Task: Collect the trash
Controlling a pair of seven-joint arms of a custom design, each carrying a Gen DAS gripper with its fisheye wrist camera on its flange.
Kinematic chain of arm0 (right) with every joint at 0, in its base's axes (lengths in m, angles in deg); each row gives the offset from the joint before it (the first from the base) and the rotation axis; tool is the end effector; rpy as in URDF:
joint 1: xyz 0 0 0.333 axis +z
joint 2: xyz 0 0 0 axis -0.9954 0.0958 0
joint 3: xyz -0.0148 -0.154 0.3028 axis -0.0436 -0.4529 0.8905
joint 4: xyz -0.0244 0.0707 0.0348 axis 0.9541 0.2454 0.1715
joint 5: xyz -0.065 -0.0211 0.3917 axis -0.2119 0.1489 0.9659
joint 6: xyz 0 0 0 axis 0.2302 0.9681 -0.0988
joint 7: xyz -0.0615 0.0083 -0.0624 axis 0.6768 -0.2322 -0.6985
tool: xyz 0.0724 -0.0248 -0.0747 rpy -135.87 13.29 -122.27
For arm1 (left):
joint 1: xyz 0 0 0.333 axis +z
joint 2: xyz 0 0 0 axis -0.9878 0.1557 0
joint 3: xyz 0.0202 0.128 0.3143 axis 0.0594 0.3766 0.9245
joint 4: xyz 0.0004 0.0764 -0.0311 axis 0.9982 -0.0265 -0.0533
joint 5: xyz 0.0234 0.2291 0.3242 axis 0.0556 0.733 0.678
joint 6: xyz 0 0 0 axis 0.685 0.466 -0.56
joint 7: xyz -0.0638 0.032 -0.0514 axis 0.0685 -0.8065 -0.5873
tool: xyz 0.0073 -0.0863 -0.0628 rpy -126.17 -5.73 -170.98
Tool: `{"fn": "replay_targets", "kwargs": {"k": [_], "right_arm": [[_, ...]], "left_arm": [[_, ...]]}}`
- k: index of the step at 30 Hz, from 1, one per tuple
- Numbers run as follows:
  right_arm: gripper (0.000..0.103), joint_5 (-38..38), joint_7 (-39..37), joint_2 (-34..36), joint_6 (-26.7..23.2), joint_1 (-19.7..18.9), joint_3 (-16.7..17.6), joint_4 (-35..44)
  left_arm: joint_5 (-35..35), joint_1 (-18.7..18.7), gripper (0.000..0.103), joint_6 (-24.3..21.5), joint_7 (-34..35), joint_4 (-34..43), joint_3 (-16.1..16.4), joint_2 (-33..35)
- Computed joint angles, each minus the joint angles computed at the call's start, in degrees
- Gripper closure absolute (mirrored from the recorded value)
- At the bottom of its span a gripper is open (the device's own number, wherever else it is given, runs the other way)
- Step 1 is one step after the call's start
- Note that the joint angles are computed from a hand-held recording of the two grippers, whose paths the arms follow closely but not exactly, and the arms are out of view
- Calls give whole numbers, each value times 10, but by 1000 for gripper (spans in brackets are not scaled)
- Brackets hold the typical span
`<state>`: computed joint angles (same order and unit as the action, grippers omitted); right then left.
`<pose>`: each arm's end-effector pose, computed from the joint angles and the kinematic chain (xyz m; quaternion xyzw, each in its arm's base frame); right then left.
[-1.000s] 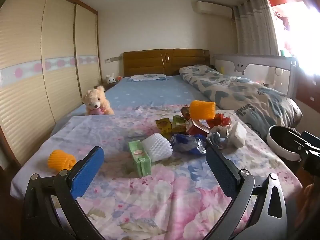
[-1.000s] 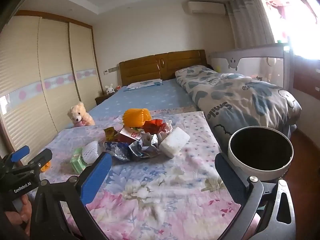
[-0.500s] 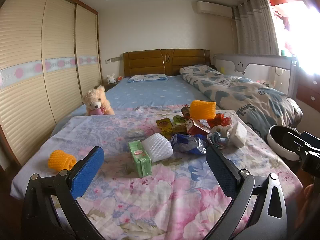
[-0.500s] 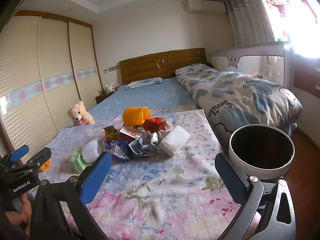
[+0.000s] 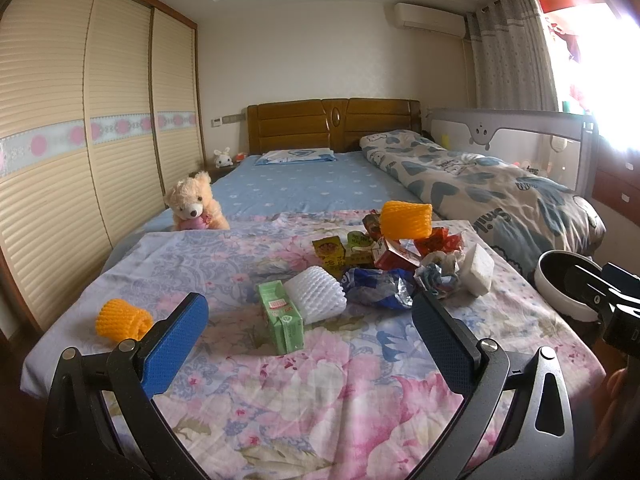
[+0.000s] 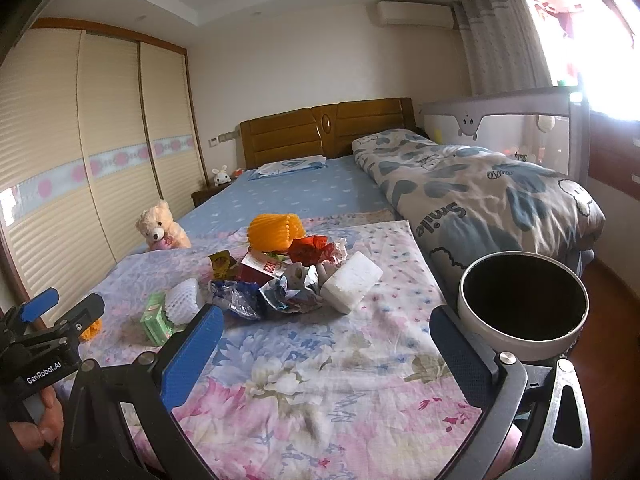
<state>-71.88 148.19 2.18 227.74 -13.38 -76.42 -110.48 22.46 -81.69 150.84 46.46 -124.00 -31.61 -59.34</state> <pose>0.4577 0.1120 0.5101 -0.6893 0.4727 -0.2264 0.5002 0.3509 -0.1750 0.5111 -0.7017 0.4453 -0.2679 0.4874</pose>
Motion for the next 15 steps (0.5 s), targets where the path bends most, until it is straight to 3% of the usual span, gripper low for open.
{"fn": "replay_targets", "kwargs": {"k": [15], "right_arm": [[0, -4, 2, 2, 0, 5, -4, 2]], "left_arm": [[-2, -1, 0, 2, 0, -2, 1, -1]]}}
